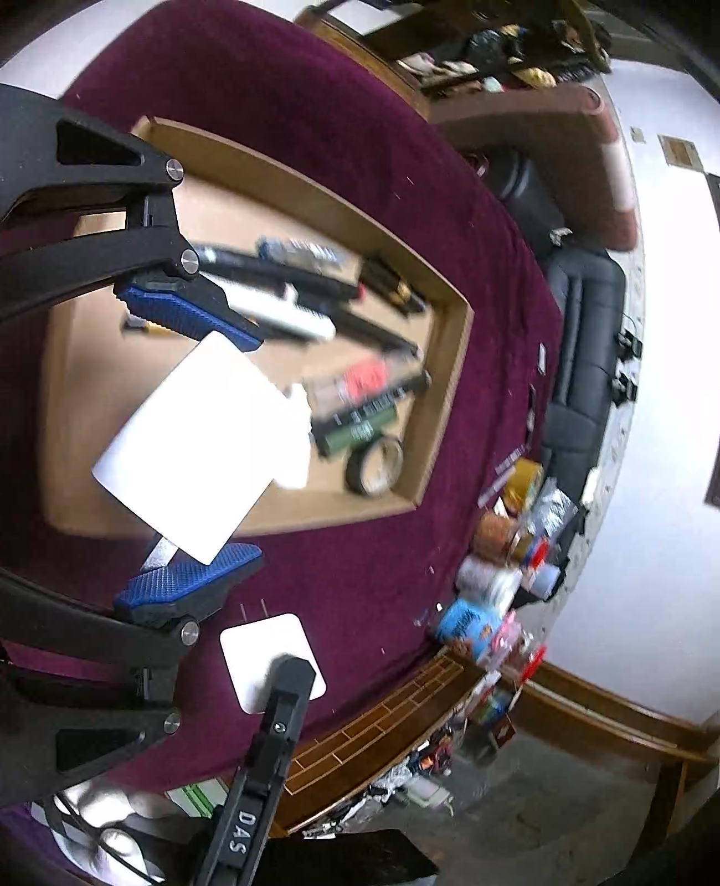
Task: Organize rigid objects
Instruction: 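Carry both white chargers into the tray and open both tools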
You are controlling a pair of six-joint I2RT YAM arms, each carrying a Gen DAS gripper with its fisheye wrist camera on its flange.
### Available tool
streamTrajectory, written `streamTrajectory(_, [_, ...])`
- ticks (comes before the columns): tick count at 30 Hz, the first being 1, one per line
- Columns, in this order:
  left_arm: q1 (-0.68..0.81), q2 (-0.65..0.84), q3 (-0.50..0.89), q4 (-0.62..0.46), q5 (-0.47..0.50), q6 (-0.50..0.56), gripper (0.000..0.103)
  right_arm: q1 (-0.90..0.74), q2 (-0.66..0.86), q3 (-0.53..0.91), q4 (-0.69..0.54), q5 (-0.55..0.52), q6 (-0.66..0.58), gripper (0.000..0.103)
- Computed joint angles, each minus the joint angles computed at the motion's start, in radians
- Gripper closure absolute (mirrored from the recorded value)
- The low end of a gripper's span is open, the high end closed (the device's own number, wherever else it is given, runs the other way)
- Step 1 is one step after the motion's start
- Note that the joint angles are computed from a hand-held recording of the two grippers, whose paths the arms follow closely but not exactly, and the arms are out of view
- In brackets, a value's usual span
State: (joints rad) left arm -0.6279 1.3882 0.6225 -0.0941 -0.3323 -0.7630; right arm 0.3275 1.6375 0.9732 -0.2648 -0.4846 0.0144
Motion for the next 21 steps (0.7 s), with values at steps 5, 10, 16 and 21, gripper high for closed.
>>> streamTrajectory(5, [0.08,-0.024,-0.068,-0.002,0.074,0.011,0.037,0.104,0.084,0.053,-0.016,-0.009,0.02,0.083])
streamTrajectory(10, [0.114,0.023,-0.074,0.018,0.146,0.037,0.037,0.177,0.231,0.166,-0.043,-0.006,0.052,0.083])
streamTrajectory(16, [0.117,0.083,-0.061,0.056,0.187,0.068,0.037,0.219,0.377,0.304,-0.077,0.017,0.092,0.083])
streamTrajectory(21, [0.115,0.164,-0.022,0.072,0.197,0.082,0.037,0.225,0.423,0.369,-0.097,0.037,0.1,0.083])
